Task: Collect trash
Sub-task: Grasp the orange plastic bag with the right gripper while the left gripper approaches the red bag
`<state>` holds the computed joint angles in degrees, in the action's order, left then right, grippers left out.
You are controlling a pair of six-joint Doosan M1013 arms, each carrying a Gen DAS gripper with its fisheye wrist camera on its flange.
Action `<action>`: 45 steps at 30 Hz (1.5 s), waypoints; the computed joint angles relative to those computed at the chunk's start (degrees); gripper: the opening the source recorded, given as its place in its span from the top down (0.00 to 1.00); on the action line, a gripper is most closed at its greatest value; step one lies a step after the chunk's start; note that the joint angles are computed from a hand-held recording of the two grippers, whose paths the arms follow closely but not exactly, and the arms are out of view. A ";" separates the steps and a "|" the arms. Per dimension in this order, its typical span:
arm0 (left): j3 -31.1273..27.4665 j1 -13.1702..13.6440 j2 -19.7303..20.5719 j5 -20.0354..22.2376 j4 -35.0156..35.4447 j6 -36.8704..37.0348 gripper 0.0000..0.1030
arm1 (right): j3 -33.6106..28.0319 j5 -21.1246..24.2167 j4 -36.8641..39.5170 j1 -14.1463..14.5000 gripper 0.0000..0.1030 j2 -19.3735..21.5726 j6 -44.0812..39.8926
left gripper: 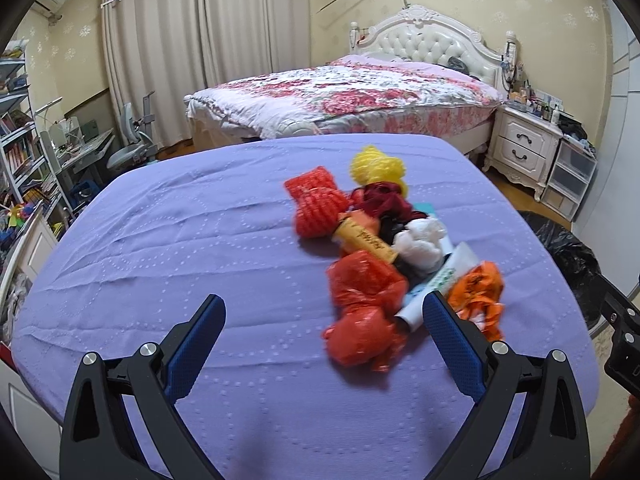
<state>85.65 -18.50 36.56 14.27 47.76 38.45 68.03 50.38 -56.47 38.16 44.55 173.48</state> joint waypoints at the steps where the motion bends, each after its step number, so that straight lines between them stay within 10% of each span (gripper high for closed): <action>1: -0.02 0.22 0.04 0.22 0.42 -0.51 0.07 | -0.64 -0.38 0.66 0.12 0.04 0.32 -1.05; 12: 0.41 2.90 -0.02 2.26 4.55 -6.42 0.07 | -9.48 -2.42 8.29 1.14 0.06 5.06 -14.13; 31: 0.62 3.64 0.18 0.32 -3.54 0.89 0.07 | -11.58 -8.57 24.91 -0.60 0.58 6.72 -26.28; 45: 0.22 2.56 0.32 -1.36 -11.03 9.60 0.07 | -7.29 -8.70 16.26 -0.71 0.62 4.30 -18.27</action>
